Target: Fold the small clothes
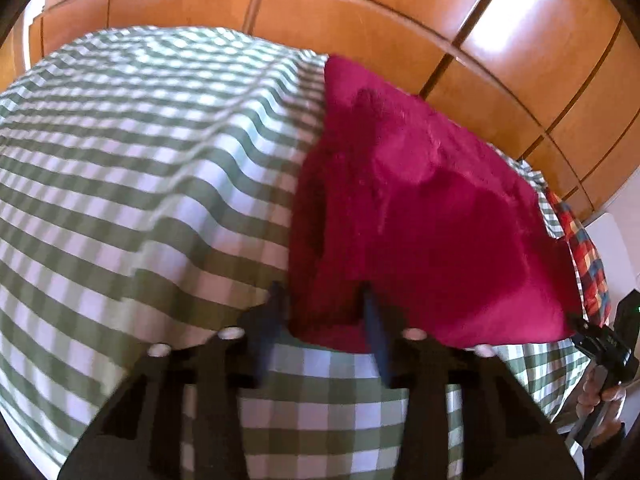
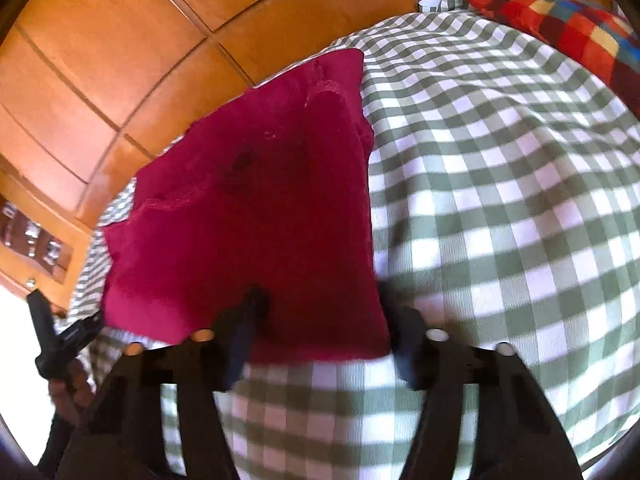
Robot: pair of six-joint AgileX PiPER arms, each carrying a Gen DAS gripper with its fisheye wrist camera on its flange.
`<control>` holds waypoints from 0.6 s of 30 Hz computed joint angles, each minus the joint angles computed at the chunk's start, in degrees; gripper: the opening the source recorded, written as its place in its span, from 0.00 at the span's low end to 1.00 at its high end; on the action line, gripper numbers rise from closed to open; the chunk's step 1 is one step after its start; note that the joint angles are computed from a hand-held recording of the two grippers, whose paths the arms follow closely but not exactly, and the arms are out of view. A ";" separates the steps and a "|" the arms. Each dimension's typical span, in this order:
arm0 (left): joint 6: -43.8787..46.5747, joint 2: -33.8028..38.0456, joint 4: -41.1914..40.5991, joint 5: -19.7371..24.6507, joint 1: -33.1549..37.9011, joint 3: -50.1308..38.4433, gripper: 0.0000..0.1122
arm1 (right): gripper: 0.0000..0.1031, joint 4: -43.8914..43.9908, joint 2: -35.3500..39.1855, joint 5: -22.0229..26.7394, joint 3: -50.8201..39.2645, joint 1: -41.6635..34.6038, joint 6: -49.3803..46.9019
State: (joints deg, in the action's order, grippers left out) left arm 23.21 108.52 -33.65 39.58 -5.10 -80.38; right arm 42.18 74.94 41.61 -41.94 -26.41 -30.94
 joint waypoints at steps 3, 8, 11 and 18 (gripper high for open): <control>-0.93 -0.87 1.03 -1.06 -0.62 1.00 0.16 | 0.24 -0.49 -0.11 3.39 -1.39 -1.86 -0.47; 3.49 -5.43 -1.10 0.04 0.70 5.46 0.12 | 0.22 -3.55 -6.74 9.71 -0.09 -4.78 -2.46; 7.50 -10.35 -3.67 1.26 2.50 11.44 0.12 | 0.22 -4.40 -10.66 15.79 1.85 -10.40 -6.95; 14.87 -23.76 -6.72 5.57 7.92 28.00 0.13 | 0.22 -7.68 -16.15 25.77 5.44 -19.78 -14.28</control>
State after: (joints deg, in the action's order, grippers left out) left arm 38.08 84.76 -40.37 45.16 2.81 -52.38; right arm 34.50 58.79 67.38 -36.50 -46.19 -45.22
